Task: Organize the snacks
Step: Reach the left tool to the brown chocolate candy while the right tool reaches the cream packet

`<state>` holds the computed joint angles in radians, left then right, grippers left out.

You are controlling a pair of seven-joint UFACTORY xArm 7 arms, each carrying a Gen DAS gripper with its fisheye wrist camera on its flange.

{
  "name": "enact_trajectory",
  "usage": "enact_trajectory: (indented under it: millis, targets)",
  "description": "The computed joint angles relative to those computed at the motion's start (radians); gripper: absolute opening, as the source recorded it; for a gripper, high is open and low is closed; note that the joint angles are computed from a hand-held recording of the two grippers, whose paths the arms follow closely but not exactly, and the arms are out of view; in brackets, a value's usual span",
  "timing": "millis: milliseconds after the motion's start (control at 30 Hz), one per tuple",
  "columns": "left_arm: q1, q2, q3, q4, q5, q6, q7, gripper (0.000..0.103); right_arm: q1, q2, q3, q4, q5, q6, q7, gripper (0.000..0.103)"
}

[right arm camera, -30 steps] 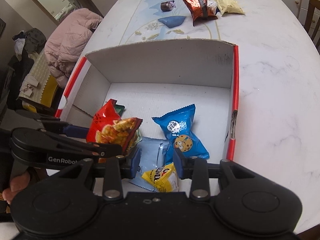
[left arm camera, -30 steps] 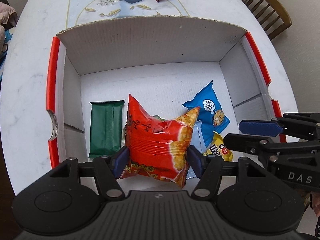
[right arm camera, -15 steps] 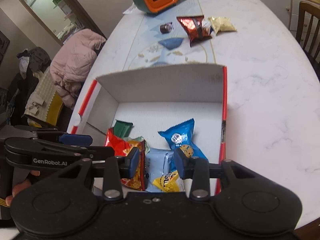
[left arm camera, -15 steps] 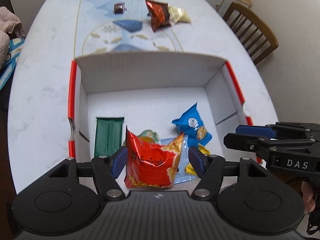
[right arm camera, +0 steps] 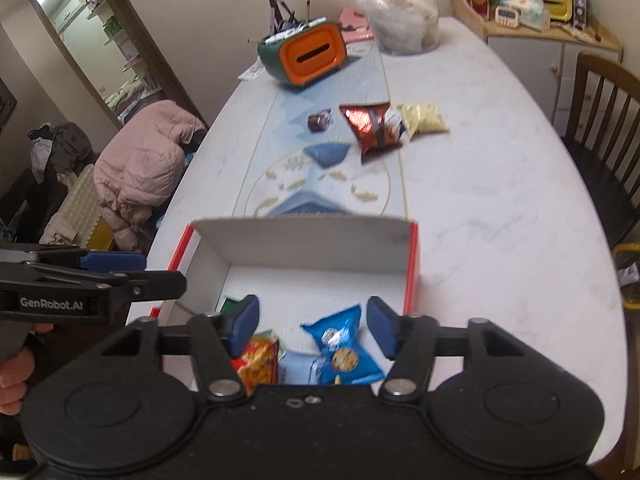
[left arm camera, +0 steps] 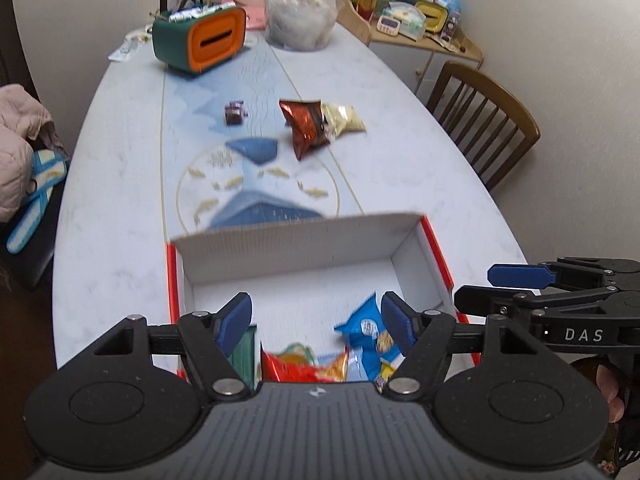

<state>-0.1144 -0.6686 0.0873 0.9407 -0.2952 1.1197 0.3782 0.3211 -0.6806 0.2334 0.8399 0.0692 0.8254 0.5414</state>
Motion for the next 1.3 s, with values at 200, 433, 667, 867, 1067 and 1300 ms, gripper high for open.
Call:
enact_trajectory:
  millis: [200,433,667,867,1067,1300]
  targets:
    - [-0.005,0.082,-0.006,0.072,-0.018,-0.035,-0.018,0.075,-0.023,0.037,-0.026,0.061,-0.027,0.003,-0.049,0.061]
    - [-0.002,0.267,-0.016,0.217,-0.069,-0.06,-0.077,0.087,-0.068,0.124,-0.092,0.14,-0.037,-0.041,-0.156,0.103]
    - [0.031,0.498,-0.064,0.426,-0.029,-0.114,-0.166,0.087,-0.113,0.31,-0.157,0.296,-0.014,-0.041,-0.312,0.103]
    - [0.053,0.755,-0.106,0.692,0.101,-0.089,-0.273,0.087,-0.158,0.528,-0.193,0.493,0.038,-0.004,-0.422,0.103]
    - [0.036,0.987,-0.12,0.961,0.213,-0.021,-0.333,0.087,-0.204,0.731,-0.196,0.672,0.092,0.047,-0.525,0.102]
    - [0.014,1.241,-0.122,1.257,0.259,0.06,-0.371,0.087,-0.242,0.934,-0.187,0.857,0.101,0.114,-0.547,0.102]
